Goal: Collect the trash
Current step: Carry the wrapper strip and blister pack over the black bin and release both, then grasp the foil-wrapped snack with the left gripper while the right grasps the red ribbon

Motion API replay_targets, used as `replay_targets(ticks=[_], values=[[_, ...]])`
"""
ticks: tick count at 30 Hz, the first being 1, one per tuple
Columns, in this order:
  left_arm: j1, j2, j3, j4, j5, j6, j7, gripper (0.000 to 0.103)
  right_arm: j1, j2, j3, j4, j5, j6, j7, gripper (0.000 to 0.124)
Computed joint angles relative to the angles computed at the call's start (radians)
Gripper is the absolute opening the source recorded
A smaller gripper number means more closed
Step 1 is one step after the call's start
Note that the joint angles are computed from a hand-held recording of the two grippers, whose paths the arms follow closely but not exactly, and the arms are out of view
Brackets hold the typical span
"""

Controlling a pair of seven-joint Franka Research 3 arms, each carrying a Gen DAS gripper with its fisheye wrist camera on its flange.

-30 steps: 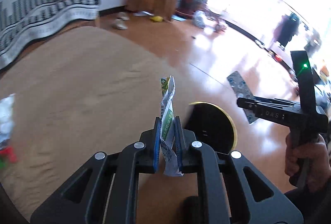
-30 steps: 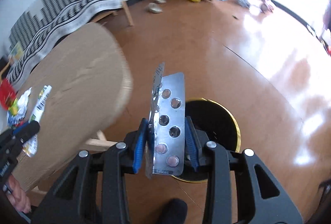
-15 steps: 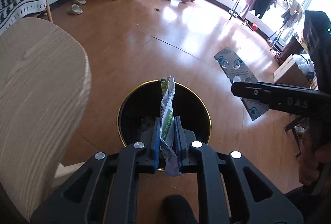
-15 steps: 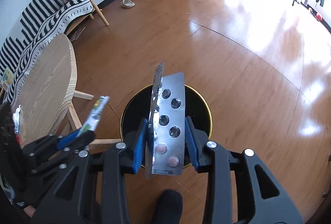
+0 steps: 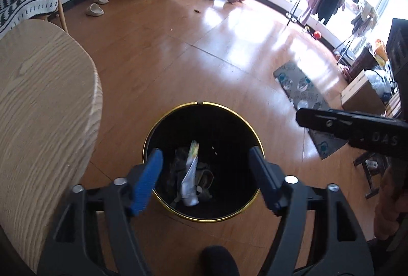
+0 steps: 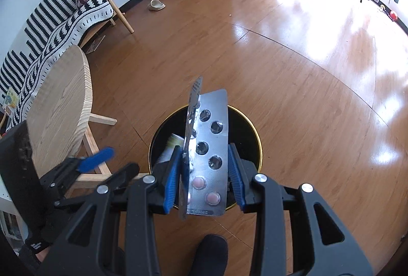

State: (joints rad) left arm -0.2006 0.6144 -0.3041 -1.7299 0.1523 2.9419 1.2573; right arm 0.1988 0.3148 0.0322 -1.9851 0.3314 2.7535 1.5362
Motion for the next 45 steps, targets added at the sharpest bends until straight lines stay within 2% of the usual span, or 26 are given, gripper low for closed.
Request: replay_targets(ticks=[3,5,7,9,12,13,14,16,18,19,21,27,29,31,34,35,39,41,45], values=[[0.007,-0.034,-0.012,-0.034,0.004,0.013,0.015,0.076,0.0,0.011,0.003,0.017,0.004,-0.013,0.002,0.036],[-0.014,-0.069,0.02,-0.068,0.02,0.032,-0.01,0.081,0.005,0.019,0.0,0.028,0.0,-0.02,0.011,0.036],[-0.009,-0.105,0.024,-0.105,0.022,0.043,-0.026,0.081,0.009,0.029,0.001,0.042,-0.005,-0.032,0.016,0.036],[-0.006,-0.148,0.033,-0.155,0.027,0.069,-0.043,0.086,0.022,0.037,-0.004,0.055,-0.022,-0.04,0.034,0.037],[-0.027,-0.206,0.079,-0.213,0.062,0.093,-0.09,0.088,0.053,0.063,-0.029,0.096,-0.084,-0.086,0.093,0.037],[-0.019,-0.23,0.081,-0.239,0.066,0.104,-0.098,0.09,0.056,0.071,-0.029,0.109,-0.091,-0.098,0.109,0.044],[-0.032,-0.253,0.102,-0.26,0.081,0.11,-0.123,0.092,0.057,0.076,-0.027,0.119,-0.093,-0.102,0.117,0.058],[-0.045,-0.31,0.143,-0.319,0.113,0.122,-0.173,0.092,0.08,0.079,-0.042,0.128,-0.135,-0.094,0.163,0.072],[-0.035,-0.365,0.16,-0.373,0.136,0.126,-0.205,0.092,0.088,0.082,-0.04,0.136,-0.151,-0.089,0.183,0.073],[-0.055,-0.396,0.197,-0.403,0.174,0.129,-0.254,0.092,0.101,0.081,-0.046,0.14,-0.169,-0.09,0.209,0.073],[-0.058,-0.458,0.237,-0.464,0.236,0.143,-0.333,0.093,0.115,0.08,-0.037,0.154,-0.186,-0.084,0.222,0.073],[0.038,-0.656,0.258,-0.644,0.404,0.139,-0.538,0.094,0.179,0.081,0.019,0.199,-0.218,-0.039,0.21,0.079],[0.1,-0.727,0.241,-0.712,0.445,0.152,-0.596,0.094,0.191,0.097,0.066,0.239,-0.181,-0.037,0.158,0.079],[0.204,-0.808,0.198,-0.78,0.529,0.148,-0.686,0.094,0.207,0.121,0.114,0.285,-0.137,-0.045,0.097,0.079],[0.3,-0.924,0.186,-0.891,0.535,0.127,-0.683,0.094,0.241,0.172,0.171,0.37,-0.076,-0.082,0.002,0.079],[0.302,-0.957,0.207,-0.924,0.512,0.118,-0.651,0.094,0.261,0.194,0.182,0.404,-0.07,-0.1,-0.026,0.079],[0.4,-1.093,0.252,-1.064,0.503,0.103,-0.569,0.094,0.345,0.267,0.193,0.518,-0.072,-0.146,-0.094,0.079],[0.473,-1.14,0.261,-1.118,0.517,0.093,-0.526,0.094,0.385,0.305,0.194,0.575,-0.078,-0.161,-0.122,0.079],[0.561,-1.158,0.299,-1.171,0.507,0.098,-0.434,0.094,0.467,0.398,0.18,0.71,-0.111,-0.204,-0.15,0.079]])
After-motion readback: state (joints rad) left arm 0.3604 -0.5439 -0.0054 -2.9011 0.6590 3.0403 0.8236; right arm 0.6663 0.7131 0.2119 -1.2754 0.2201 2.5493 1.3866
